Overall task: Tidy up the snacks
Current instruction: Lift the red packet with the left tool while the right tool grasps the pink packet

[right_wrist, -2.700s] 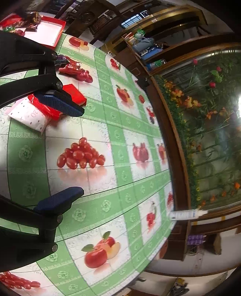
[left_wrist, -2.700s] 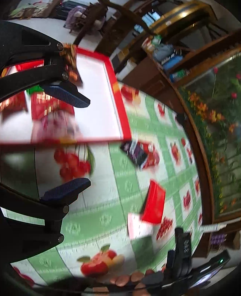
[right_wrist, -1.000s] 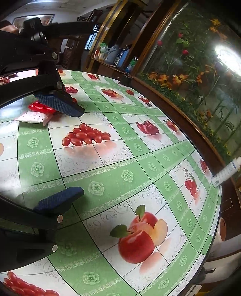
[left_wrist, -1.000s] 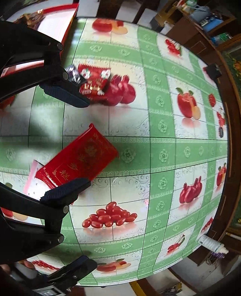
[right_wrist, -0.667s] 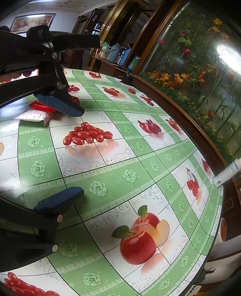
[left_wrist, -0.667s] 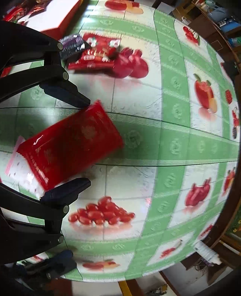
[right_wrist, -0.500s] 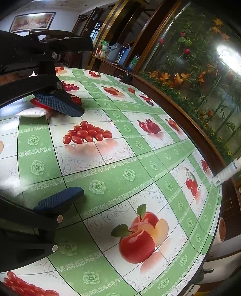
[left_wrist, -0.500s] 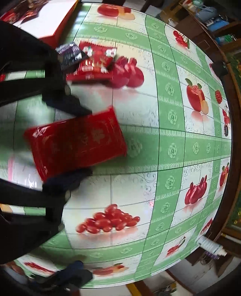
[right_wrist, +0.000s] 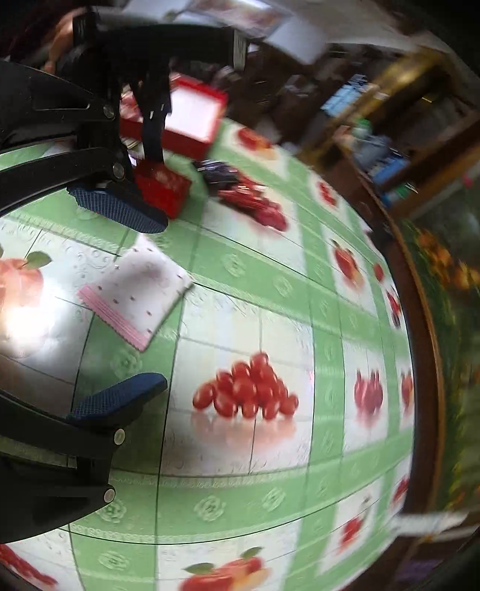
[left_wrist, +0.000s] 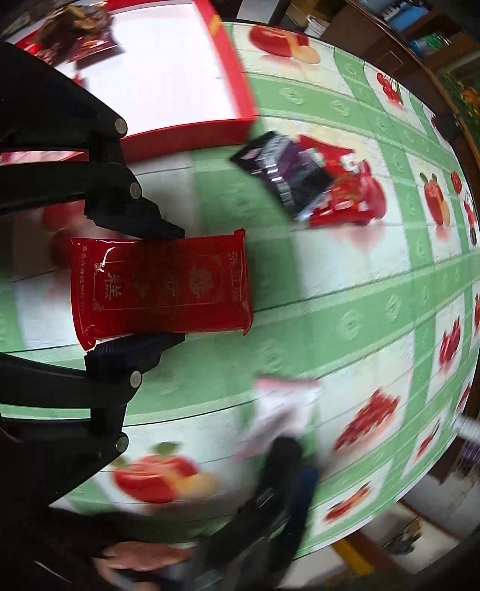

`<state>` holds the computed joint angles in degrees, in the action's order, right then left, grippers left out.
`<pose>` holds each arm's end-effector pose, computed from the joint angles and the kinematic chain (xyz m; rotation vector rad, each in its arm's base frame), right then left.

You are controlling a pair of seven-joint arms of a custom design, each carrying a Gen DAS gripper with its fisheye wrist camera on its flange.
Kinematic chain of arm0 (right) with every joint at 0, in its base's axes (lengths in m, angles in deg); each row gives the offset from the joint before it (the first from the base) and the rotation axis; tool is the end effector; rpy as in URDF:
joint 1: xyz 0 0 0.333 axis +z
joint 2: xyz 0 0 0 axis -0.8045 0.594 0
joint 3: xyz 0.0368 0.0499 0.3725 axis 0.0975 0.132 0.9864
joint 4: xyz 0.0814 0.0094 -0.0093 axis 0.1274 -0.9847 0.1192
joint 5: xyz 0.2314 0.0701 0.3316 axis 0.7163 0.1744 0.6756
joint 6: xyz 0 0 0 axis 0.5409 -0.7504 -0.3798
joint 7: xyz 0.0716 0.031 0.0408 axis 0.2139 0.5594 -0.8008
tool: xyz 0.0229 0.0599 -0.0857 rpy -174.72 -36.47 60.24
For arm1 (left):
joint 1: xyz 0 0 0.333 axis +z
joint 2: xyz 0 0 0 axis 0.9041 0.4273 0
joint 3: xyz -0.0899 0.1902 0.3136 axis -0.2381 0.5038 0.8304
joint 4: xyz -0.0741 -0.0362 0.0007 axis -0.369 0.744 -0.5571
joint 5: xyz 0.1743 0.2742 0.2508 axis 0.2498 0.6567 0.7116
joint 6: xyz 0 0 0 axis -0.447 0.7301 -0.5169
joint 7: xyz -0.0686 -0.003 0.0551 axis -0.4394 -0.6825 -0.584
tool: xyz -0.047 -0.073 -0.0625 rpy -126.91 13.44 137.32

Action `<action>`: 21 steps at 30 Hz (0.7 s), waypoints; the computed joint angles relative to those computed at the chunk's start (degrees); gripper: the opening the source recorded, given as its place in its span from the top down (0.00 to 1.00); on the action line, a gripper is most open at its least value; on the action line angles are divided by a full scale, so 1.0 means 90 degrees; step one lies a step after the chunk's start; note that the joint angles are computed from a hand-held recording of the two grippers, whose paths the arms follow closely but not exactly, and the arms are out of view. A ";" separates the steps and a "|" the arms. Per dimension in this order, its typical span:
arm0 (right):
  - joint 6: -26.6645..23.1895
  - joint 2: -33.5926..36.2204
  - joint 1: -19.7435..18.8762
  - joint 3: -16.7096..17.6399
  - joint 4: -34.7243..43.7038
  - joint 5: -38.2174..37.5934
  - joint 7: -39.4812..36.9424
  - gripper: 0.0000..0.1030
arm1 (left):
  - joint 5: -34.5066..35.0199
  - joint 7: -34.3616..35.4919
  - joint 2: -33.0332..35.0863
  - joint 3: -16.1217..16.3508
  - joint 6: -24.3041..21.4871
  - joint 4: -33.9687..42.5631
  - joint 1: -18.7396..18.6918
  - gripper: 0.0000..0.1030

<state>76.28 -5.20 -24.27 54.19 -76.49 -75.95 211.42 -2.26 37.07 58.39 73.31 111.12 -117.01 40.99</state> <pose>0.4914 0.3821 0.5090 -1.3466 2.1517 -0.3433 0.5984 -0.4433 0.4999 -0.9703 2.8839 -0.3726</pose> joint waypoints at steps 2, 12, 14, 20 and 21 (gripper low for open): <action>-0.0332 0.0126 0.0043 0.0040 0.0192 0.0088 -0.0229 0.22 | -0.0080 0.0194 -0.0193 -0.0055 0.0096 -0.0301 0.0078 0.56; -0.1096 0.0535 0.0339 -0.0065 0.0646 -0.0140 -0.0779 0.23 | -0.0244 0.0253 -0.0605 -0.0061 0.0642 -0.0969 0.0164 0.39; -0.1013 0.0534 0.0382 -0.0074 0.0630 -0.0282 -0.0838 0.42 | -0.0289 0.0332 -0.0799 -0.0103 0.0944 -0.1337 0.0199 0.39; -0.0663 0.0483 0.0393 -0.0118 0.0515 -0.0273 -0.0837 0.57 | -0.0759 0.0751 -0.1006 -0.0226 0.1795 -0.1854 0.0378 0.56; -0.0531 0.0450 0.0377 -0.0133 0.0454 -0.0289 -0.0743 0.62 | -0.0795 0.0782 -0.0998 -0.0231 0.1813 -0.1852 0.0382 0.57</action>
